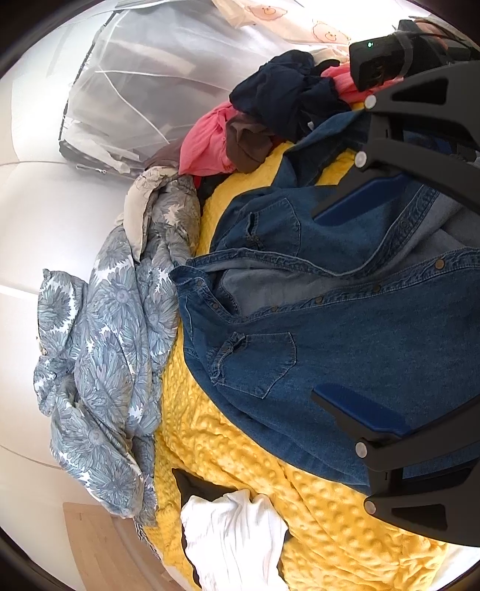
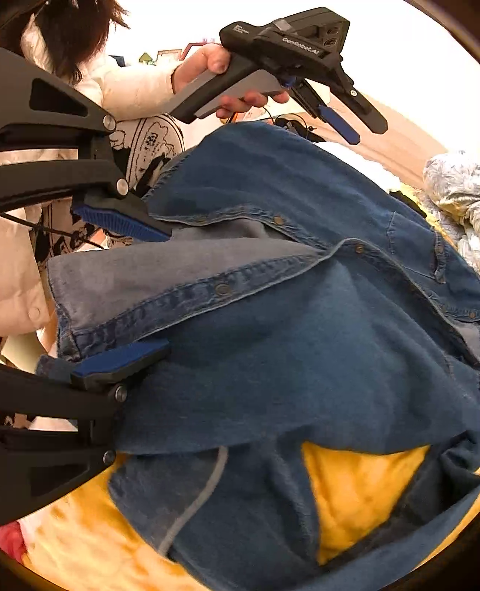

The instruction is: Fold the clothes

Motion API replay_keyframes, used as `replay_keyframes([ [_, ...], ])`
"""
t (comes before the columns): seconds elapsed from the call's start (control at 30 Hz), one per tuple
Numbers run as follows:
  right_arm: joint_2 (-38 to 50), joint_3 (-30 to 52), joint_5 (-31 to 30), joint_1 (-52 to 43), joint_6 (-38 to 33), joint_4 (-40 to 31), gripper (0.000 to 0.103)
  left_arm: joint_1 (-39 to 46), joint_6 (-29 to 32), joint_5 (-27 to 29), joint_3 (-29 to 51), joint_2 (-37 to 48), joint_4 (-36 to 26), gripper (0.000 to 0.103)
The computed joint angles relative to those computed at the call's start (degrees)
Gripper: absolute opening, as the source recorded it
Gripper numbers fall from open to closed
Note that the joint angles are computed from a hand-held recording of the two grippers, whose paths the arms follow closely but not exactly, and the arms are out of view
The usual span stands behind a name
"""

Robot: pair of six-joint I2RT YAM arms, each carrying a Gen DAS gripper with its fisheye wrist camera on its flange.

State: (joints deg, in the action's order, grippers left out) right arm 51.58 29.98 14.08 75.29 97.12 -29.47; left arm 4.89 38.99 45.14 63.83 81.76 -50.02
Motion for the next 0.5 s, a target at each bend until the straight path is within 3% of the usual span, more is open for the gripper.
replay_keyframes([
  [0.03, -0.4, -0.2, 1.1, 1.6, 0.9, 0.0, 0.051, 0.3, 0.1, 0.1, 0.1, 0.2, -0.1, 0.088],
  [0.2, 4.0, 3.0, 1.6, 4.2, 0.3, -1.1, 0.006, 0.9, -0.2, 0.2, 0.3, 0.4, 0.1, 0.088],
  [0.33, 6.4, 4.9, 2.0, 4.8, -2.4, -0.6, 0.004, 1.5, -0.2, 0.5, 0.1, 0.0, 0.1, 0.088],
  [0.5, 14.6, 9.8, -2.3, 0.5, -12.8, 6.1, 0.004, 2.1, -0.2, 0.7, 0.4, 0.1, 0.1, 0.088],
])
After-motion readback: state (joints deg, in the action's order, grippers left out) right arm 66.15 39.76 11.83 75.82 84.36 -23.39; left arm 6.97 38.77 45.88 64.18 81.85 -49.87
